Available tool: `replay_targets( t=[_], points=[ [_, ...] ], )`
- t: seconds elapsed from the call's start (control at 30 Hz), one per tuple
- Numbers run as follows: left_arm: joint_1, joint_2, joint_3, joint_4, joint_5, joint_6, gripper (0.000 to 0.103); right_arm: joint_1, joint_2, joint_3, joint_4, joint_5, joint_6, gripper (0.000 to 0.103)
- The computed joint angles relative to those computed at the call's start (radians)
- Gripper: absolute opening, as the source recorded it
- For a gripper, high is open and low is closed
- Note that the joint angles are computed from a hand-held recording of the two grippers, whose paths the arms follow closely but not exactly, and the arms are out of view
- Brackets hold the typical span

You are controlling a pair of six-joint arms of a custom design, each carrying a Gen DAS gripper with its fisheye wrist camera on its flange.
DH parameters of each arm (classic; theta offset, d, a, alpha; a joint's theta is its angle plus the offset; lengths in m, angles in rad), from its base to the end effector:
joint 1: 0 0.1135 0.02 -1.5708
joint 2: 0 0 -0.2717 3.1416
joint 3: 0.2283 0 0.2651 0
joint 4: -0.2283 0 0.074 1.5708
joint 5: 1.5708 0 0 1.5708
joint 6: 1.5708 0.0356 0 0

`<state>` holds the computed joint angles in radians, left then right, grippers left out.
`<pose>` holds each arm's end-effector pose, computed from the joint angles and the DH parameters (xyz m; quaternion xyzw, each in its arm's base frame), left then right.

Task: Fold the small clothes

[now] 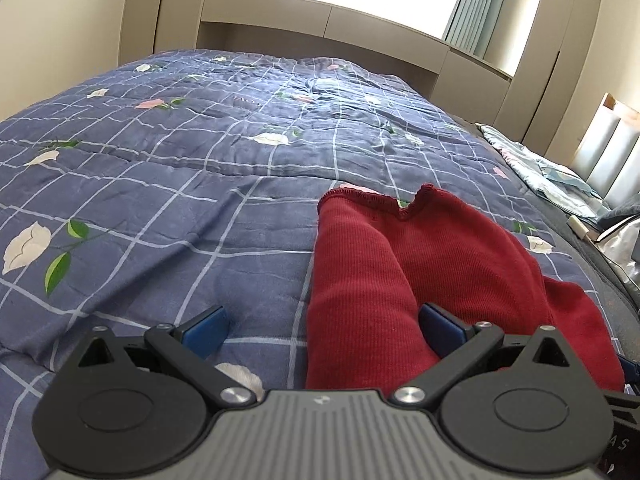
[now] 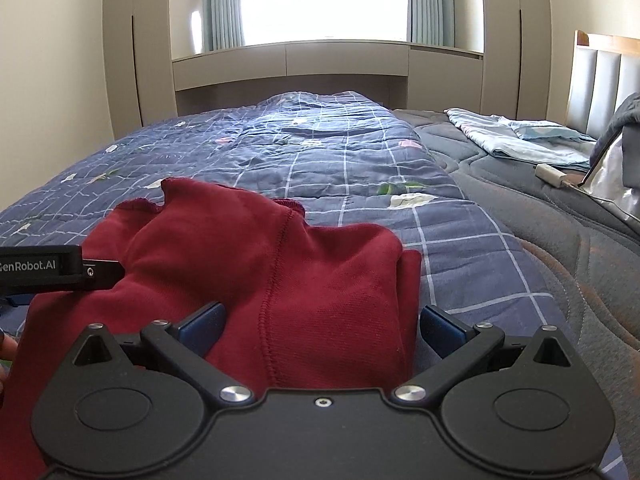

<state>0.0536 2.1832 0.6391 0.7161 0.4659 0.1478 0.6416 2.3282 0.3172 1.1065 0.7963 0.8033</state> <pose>0.3150 0.0009 0.0014 0.1264 0.9017 -0.1785 0.3730 0.1851 0.1065 -0.0260 0.1967 0.8580 -0.0755 0.4684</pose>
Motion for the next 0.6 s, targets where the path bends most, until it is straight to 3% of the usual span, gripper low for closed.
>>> replay_targets(
  t=[0.47, 0.6],
  points=[
    [0.008, 0.005, 0.004, -0.006, 0.016, -0.008, 0.103, -0.015, 0.015, -0.014, 0.049, -0.022, -0.007, 0.102],
    [0.033, -0.014, 0.038, -0.101, 0.062, -0.002, 0.103, -0.031, 0.03, -0.029, 0.101, -0.05, -0.006, 0.102]
  ],
)
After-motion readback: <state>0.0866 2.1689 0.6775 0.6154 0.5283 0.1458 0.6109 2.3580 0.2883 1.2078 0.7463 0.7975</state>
